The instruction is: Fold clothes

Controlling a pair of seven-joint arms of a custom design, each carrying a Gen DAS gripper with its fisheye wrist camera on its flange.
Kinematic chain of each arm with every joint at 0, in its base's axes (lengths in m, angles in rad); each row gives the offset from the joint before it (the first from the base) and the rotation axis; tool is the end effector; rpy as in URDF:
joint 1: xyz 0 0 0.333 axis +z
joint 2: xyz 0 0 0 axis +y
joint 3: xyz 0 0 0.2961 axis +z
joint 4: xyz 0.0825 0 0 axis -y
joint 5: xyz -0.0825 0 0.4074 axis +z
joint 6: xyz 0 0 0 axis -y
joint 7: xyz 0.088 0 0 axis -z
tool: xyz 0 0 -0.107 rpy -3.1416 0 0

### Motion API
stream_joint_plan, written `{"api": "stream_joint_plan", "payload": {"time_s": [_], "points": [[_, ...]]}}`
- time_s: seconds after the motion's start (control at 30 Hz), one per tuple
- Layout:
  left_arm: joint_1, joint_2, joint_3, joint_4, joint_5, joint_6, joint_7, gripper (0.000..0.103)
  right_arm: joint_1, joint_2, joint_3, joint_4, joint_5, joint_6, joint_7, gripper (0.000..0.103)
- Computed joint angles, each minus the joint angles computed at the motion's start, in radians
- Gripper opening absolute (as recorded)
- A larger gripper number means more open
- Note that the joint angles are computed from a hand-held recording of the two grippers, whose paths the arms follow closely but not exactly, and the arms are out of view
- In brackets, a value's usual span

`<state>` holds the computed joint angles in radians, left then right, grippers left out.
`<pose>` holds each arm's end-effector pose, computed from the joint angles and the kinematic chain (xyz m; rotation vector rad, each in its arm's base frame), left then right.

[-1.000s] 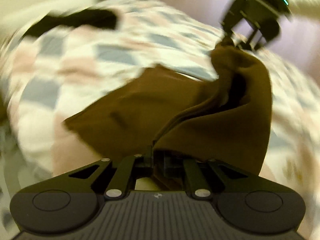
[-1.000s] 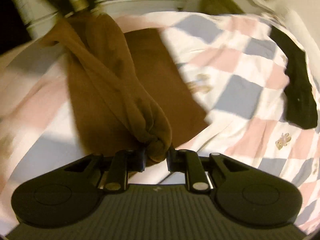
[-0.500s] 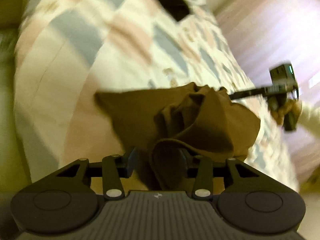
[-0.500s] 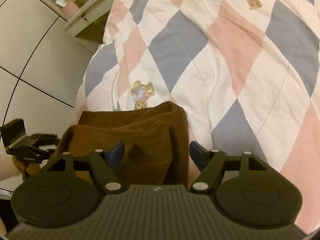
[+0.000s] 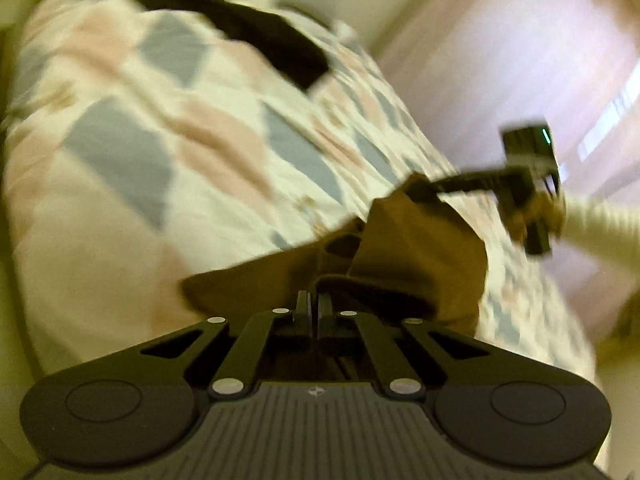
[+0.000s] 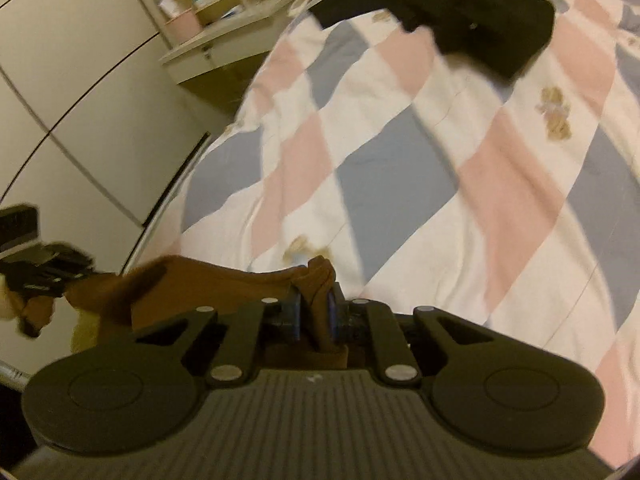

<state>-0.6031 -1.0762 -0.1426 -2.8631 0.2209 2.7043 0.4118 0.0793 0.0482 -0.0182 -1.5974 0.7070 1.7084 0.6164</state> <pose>0.2401 -0.2336 0.5394 -2.1141 1.6070 -1.3355 0.6004 0.0981 0.5977 -2.3281 0.7631 0.2257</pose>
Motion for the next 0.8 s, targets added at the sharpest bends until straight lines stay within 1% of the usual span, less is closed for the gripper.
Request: {"api": "stream_joint_plan", "payload": {"time_s": [0.03,0.1,0.13,0.2,0.23,0.27,0.3,0.33,0.37,0.4,0.47,0.5,0.53,0.57,0.6,0.63,0.7,0.73,0.8], "points": [[0.01,-0.01,-0.005,-0.012,-0.012,-0.002,-0.029,0.0,0.008,0.014,0.006,0.01,-0.028,0.017,0.02,0.012],[-0.016,0.006,0.028,-0.022,-0.05,-0.009,-0.046,0.0,0.033,0.047,0.019,0.029,-0.134,0.028,0.079,0.015],[-0.027,0.009,0.039,-0.028,-0.073,-0.009,-0.062,0.003,0.039,0.044,0.022,0.014,-0.146,0.048,0.096,0.024],[-0.044,0.014,0.057,-0.038,-0.114,-0.011,-0.089,0.009,0.05,0.037,0.025,-0.013,-0.164,0.085,0.133,0.028],[-0.036,0.01,0.045,-0.035,-0.114,-0.024,-0.098,0.017,0.049,0.034,0.023,-0.018,-0.152,0.094,0.154,0.036],[-0.026,0.009,0.035,-0.032,-0.112,-0.034,-0.107,0.023,0.047,0.03,0.021,-0.023,-0.14,0.104,0.175,0.038],[-0.011,0.013,0.028,-0.027,-0.105,-0.033,-0.113,0.038,0.045,0.028,0.018,-0.026,-0.13,0.11,0.197,0.041],[0.005,0.017,0.021,-0.022,-0.097,-0.032,-0.119,0.048,0.041,0.03,0.014,-0.022,-0.122,0.109,0.222,0.046],[0.019,0.025,0.017,-0.017,-0.089,-0.027,-0.123,0.049,0.036,0.031,0.011,-0.017,-0.114,0.107,0.248,0.046],[0.031,0.041,0.021,-0.012,-0.082,-0.017,-0.122,0.049,0.032,0.033,0.008,-0.013,-0.106,0.106,0.274,0.046],[0.056,0.076,0.022,0.014,-0.066,-0.026,-0.115,0.046,0.022,0.029,0.002,-0.011,-0.09,0.114,0.322,0.046],[0.067,0.092,0.019,0.032,-0.056,-0.039,-0.109,0.036,0.016,0.002,-0.002,-0.043,-0.072,0.157,0.332,0.046],[0.072,0.107,0.014,0.06,-0.044,-0.068,-0.092,0.024,0.009,-0.037,-0.006,-0.089,-0.041,0.211,0.345,0.046],[0.077,0.122,0.008,0.087,-0.032,-0.098,-0.074,0.019,0.004,-0.078,-0.011,-0.137,-0.009,0.262,0.351,0.046],[0.081,0.138,0.002,0.117,-0.022,-0.128,-0.054,0.015,0.0,-0.133,-0.017,-0.192,0.026,0.303,0.337,0.042],[0.081,0.156,-0.003,0.15,-0.012,-0.157,-0.028,0.013,-0.002,-0.19,-0.024,-0.247,0.055,0.341,0.317,0.039],[0.066,0.205,0.005,0.21,-0.005,-0.175,0.046,0.012,0.003,-0.319,-0.036,-0.362,0.075,0.378,0.237,0.039],[0.053,0.242,0.015,0.245,-0.007,-0.171,0.096,0.013,0.007,-0.381,-0.044,-0.414,0.078,0.384,0.198,0.038],[0.038,0.305,0.023,0.293,-0.013,-0.127,0.176,0.014,0.01,-0.491,-0.054,-0.509,0.057,0.373,0.162,0.037]]}}
